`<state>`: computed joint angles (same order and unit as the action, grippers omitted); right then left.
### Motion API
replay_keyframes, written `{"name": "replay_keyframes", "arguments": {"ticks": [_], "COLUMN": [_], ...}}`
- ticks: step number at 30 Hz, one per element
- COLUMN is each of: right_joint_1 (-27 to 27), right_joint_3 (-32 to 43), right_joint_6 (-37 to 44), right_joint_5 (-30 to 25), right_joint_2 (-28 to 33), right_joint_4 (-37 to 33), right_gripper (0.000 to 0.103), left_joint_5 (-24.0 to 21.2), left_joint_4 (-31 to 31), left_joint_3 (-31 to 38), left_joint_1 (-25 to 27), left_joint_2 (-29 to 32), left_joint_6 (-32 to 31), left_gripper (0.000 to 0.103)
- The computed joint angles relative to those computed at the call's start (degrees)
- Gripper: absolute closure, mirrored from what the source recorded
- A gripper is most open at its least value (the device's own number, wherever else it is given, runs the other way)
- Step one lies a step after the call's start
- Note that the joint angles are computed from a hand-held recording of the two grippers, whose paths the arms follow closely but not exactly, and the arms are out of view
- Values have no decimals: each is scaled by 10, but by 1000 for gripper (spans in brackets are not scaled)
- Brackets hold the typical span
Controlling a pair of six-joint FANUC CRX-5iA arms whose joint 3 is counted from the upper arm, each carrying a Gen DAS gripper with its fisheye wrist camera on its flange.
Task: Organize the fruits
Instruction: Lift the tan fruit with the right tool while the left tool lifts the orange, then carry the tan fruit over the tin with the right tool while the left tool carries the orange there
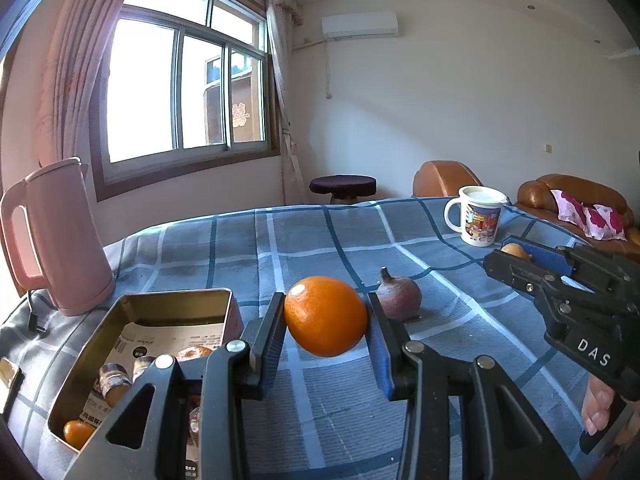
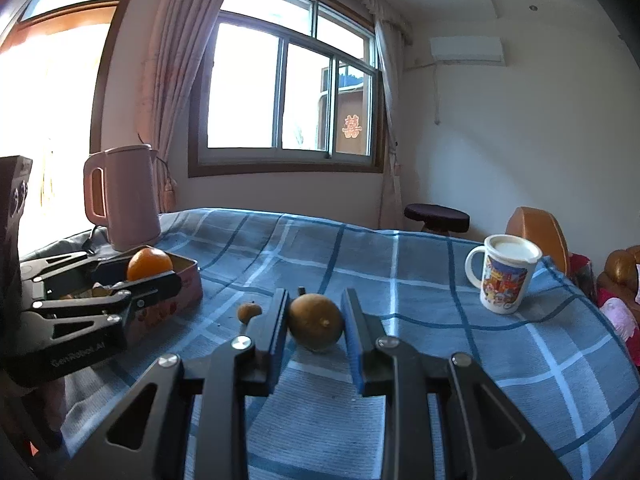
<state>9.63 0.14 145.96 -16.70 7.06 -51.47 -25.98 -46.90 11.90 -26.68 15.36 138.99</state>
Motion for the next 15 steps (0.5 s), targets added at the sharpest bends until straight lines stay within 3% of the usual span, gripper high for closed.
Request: {"name": "replay_keyframes", "arguments": {"ticks": [15], "right_joint_1": [47], "right_joint_3": [7], "right_joint_6": [-20], "right_joint_5": [-1], "right_joint_2": [11], "right_joint_4": [44], "right_gripper": [74], "left_joint_5": [0], "left_joint_4": [11], "left_joint_3": [-17], "left_joint_1": [15], "left_joint_2": [-13], "left_joint_6": [5], "left_gripper": [63]}}
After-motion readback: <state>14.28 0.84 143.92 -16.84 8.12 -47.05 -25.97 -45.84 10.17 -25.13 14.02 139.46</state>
